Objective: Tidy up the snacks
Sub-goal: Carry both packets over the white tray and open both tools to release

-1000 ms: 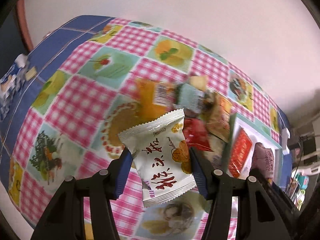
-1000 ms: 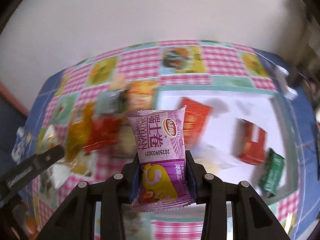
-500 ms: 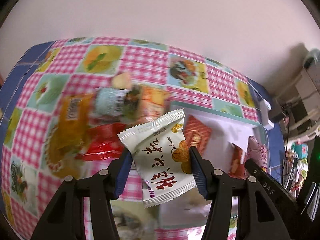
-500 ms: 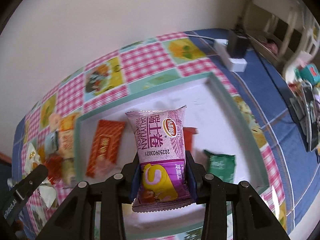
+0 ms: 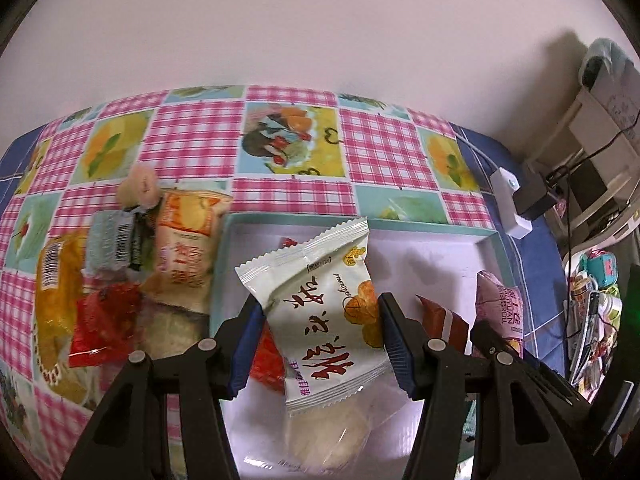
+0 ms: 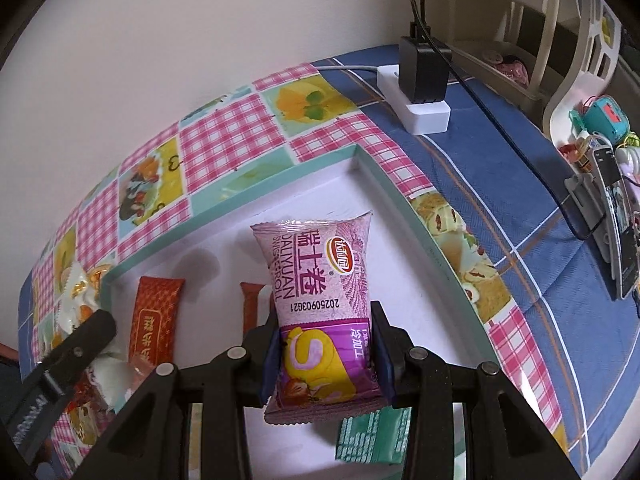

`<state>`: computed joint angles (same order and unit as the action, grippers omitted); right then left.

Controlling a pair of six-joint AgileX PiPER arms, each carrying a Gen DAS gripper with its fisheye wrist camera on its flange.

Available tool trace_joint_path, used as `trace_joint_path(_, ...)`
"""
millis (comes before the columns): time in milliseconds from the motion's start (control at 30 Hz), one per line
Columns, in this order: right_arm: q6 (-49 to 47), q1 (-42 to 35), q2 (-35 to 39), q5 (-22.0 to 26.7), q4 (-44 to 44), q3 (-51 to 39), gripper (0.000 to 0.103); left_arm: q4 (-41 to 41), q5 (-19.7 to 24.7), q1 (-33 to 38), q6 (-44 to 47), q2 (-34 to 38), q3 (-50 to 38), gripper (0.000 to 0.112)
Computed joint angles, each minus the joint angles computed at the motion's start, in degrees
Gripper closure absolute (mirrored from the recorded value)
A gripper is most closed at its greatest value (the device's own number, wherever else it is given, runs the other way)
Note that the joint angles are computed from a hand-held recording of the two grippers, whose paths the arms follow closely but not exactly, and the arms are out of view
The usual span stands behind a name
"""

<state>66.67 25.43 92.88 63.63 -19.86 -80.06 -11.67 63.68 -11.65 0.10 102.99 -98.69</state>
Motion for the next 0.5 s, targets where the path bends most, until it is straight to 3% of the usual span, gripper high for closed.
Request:
trace_joint_path(233,-0.2,-0.8,0.4,0.7,0.1,-0.1,0.06,0.8,-0.7,-1.9,-0.5,1.4,-0.1,0.051)
trace_joint_path(300,-0.7,-0.9,0.8,1.5,0.4,-0.7,0.059,0.4,0.3,-1.6,-0.4,1.7,-0.9,0.036)
trace_joint_path(367,-1.1,-0.7,1.0,2.2,0.2,-1.3,0.054,-0.1,0.9,-1.1,-0.6,1.5,-1.5,0.029)
trace_joint_path(500,-1.5,0.1,1.6,4.9,-0.2,-3.1,0.043,0.1,2.8,-0.4,-1.1,1.2,-3.0,0.027)
